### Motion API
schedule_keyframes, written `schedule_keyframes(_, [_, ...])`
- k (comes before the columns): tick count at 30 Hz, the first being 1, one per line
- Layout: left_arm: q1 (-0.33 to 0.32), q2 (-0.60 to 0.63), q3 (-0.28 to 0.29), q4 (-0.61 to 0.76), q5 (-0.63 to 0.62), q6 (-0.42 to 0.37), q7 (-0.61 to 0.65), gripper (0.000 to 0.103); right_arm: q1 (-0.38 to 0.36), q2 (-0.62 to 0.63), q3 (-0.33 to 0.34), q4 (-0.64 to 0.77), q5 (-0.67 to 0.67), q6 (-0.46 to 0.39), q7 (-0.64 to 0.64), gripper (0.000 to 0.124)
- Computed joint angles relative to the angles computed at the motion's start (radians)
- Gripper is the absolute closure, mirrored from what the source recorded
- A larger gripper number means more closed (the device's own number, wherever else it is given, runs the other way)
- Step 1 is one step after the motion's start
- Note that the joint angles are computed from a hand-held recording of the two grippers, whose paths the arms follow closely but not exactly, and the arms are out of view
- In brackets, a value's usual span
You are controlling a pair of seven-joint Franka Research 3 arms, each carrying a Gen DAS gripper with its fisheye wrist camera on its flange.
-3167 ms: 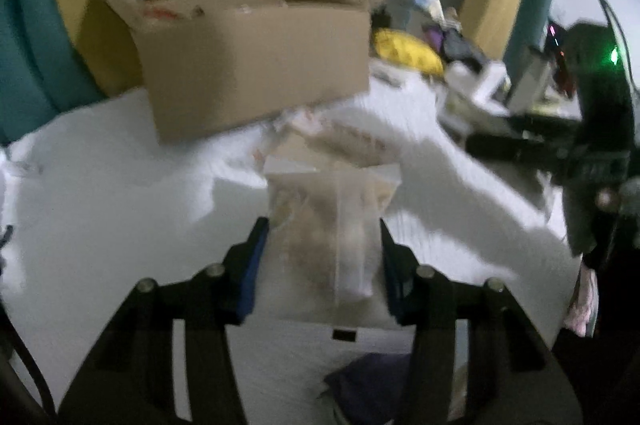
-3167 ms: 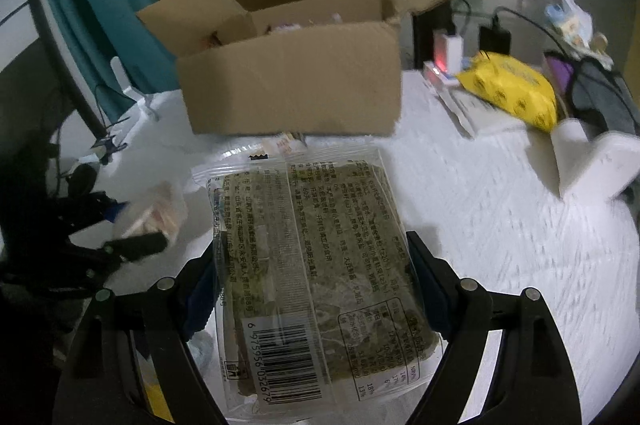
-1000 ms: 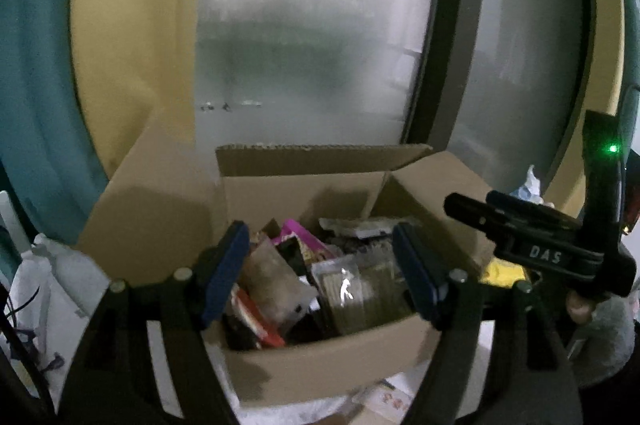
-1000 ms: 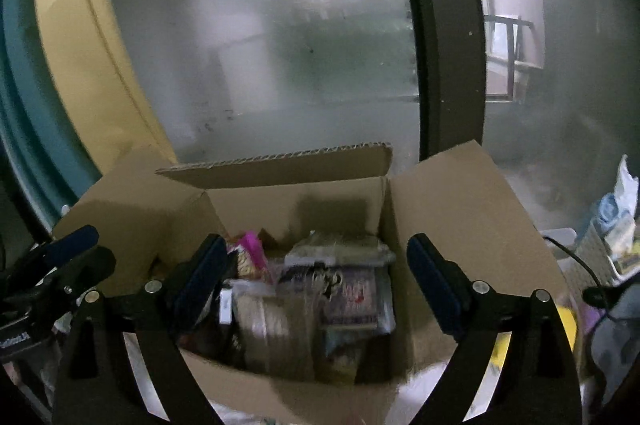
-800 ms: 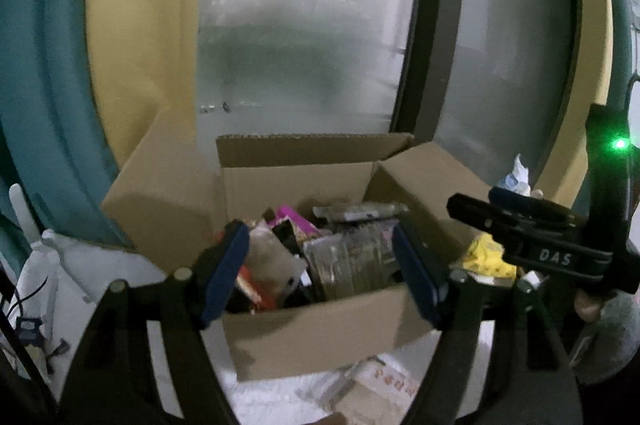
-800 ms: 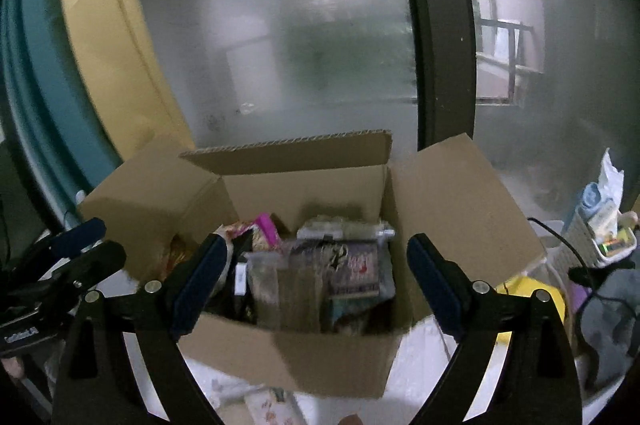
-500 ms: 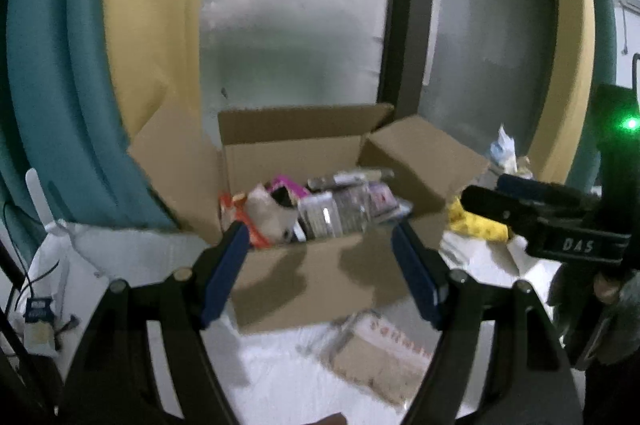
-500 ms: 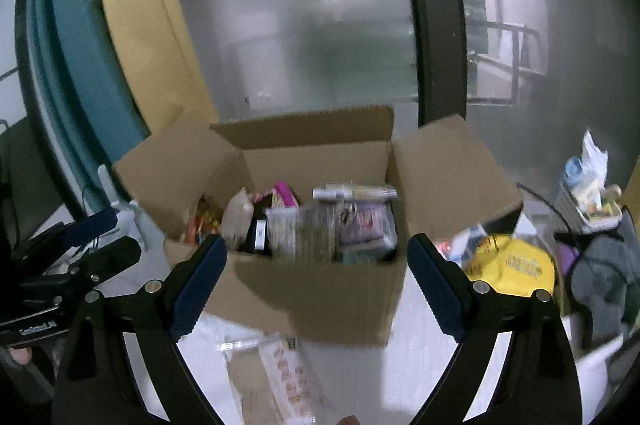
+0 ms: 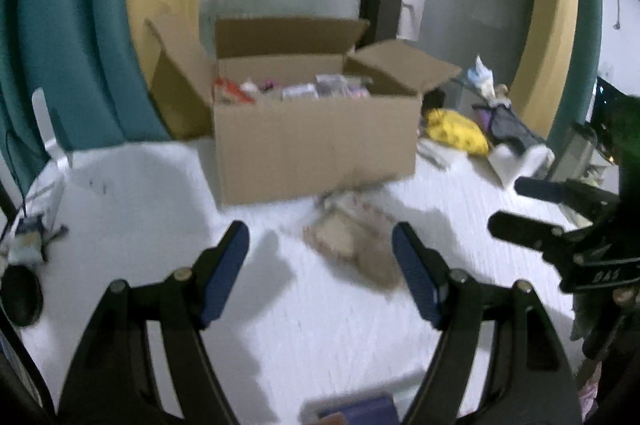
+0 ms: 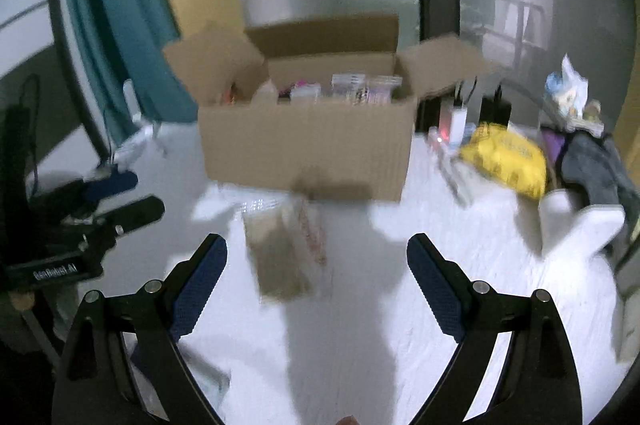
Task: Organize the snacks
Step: 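Move both tools back over the remaining snacks on the table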
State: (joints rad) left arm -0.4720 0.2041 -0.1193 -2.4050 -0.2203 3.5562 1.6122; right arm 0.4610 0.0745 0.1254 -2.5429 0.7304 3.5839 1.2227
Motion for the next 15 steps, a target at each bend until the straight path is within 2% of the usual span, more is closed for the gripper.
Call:
schedule_keyframes(5, [0.027,-0.056,-0.044,-0.119,0.022,0.039,-0.072,0.028,-0.005,-0.005,0.025,-0.086,-0.101,0.004,0.134,0.03])
schedule_keyframes(7, [0.016,-0.072,-0.052,-0.16,-0.013,0.053,-0.053,0.028,0.006,-0.006,0.031,-0.108,-0.11,0.009,0.16,0.03])
schedule_keyframes(11, [0.035,-0.107,-0.078,-0.237,-0.015,0.031,-0.068,0.028,0.056,0.006,0.042,-0.128,-0.033,0.015,0.124,0.03])
schedule_keyframes(13, [0.021,-0.125,-0.084,-0.275,-0.087,0.045,-0.03,0.028,0.08,0.012,0.047,-0.135,0.006,0.014,0.108,0.03])
schedule_keyframes(15, [0.051,-0.146,-0.1,-0.319,-0.05,0.043,-0.091,0.028,0.086,0.01,0.056,-0.158,-0.004,0.019,0.151,0.03])
